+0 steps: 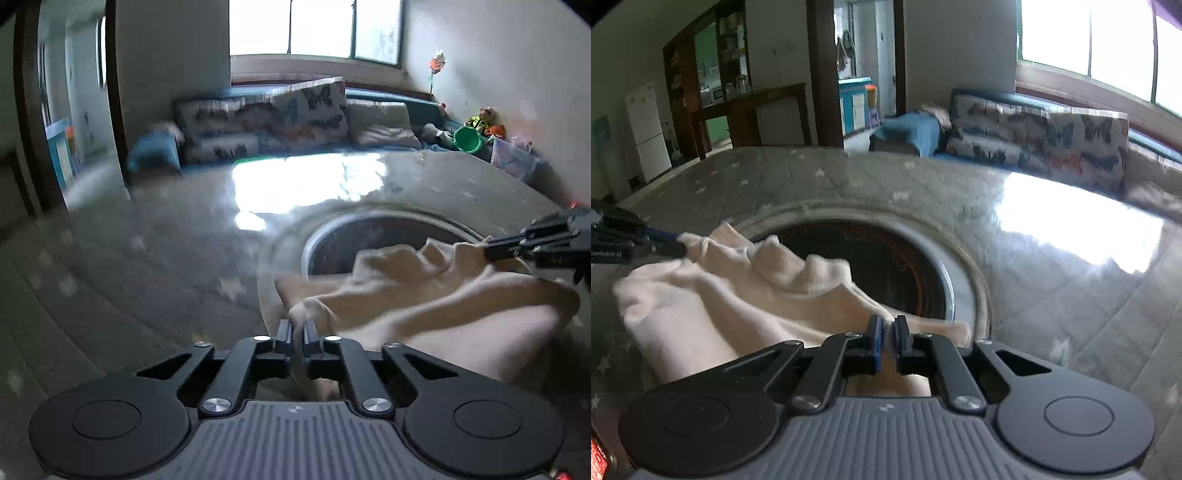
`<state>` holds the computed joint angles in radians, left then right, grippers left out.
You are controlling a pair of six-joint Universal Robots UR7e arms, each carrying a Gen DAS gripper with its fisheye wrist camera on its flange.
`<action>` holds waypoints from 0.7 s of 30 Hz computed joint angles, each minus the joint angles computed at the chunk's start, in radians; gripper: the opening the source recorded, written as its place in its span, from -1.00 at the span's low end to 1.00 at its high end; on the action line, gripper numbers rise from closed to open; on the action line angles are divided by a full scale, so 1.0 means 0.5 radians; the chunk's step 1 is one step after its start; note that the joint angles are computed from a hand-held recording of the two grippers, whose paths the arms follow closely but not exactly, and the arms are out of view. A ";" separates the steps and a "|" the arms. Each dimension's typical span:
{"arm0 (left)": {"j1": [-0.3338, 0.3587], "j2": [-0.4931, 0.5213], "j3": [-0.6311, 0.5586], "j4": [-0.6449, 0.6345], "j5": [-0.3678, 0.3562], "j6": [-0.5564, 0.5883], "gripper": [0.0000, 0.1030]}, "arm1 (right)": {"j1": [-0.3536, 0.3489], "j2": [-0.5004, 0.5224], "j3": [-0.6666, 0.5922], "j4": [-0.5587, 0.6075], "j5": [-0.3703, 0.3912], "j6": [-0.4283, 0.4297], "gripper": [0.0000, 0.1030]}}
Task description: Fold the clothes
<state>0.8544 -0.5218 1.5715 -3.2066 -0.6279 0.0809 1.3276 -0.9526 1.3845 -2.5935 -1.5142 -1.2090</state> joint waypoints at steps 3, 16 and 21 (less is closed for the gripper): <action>-0.030 0.040 -0.030 -0.241 0.031 0.221 -0.88 | 0.015 -0.003 0.007 -0.076 0.065 -0.063 -0.89; -0.017 0.181 -0.110 -0.339 0.321 0.307 -0.32 | 0.019 0.049 -0.012 -0.106 0.054 -0.054 -0.74; -0.094 0.245 -0.158 -0.524 0.293 0.499 -0.32 | 0.096 0.052 -0.012 0.078 0.040 -0.148 -0.65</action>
